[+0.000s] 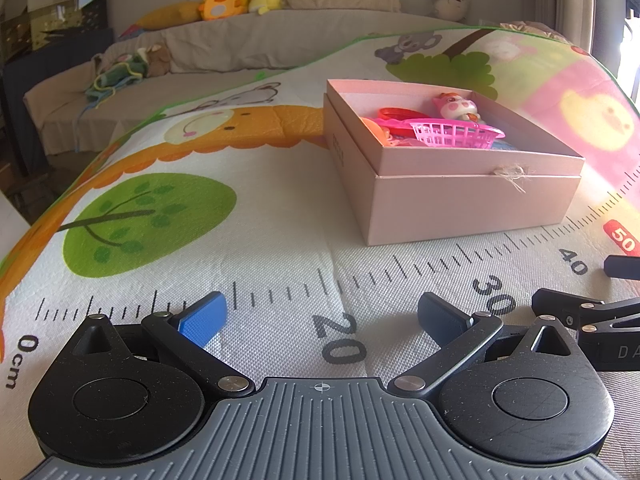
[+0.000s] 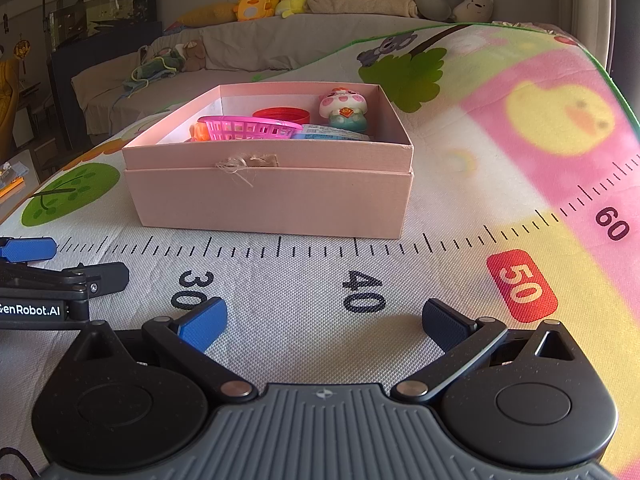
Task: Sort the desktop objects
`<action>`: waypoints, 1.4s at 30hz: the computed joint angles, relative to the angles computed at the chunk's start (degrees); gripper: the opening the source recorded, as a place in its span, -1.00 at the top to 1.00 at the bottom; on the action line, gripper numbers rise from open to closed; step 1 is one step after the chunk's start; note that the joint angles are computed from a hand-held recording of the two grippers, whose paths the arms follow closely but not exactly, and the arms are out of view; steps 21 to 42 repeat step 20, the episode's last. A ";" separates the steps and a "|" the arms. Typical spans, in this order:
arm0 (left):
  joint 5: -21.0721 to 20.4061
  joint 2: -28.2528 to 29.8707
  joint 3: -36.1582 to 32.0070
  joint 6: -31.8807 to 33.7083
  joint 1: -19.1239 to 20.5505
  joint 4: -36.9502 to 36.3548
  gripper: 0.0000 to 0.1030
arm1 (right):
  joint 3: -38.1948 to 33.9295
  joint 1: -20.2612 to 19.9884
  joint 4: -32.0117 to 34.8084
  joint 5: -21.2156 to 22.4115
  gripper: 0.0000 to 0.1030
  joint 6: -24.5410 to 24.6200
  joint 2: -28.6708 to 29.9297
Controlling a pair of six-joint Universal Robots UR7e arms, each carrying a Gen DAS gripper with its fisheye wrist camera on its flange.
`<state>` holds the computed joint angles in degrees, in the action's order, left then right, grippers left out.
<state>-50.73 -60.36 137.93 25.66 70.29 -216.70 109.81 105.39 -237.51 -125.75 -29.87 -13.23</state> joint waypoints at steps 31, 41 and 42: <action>1.91 -3.32 0.85 -4.26 -1.03 7.11 -1.00 | -0.08 0.02 0.06 -0.02 -1.00 0.01 0.02; 1.91 -3.32 0.85 -4.26 -1.03 7.11 -1.00 | -0.08 0.02 0.06 -0.02 -1.00 0.01 0.02; 1.91 -3.32 0.85 -4.26 -1.03 7.11 -1.00 | -0.08 0.02 0.06 -0.02 -1.00 0.01 0.02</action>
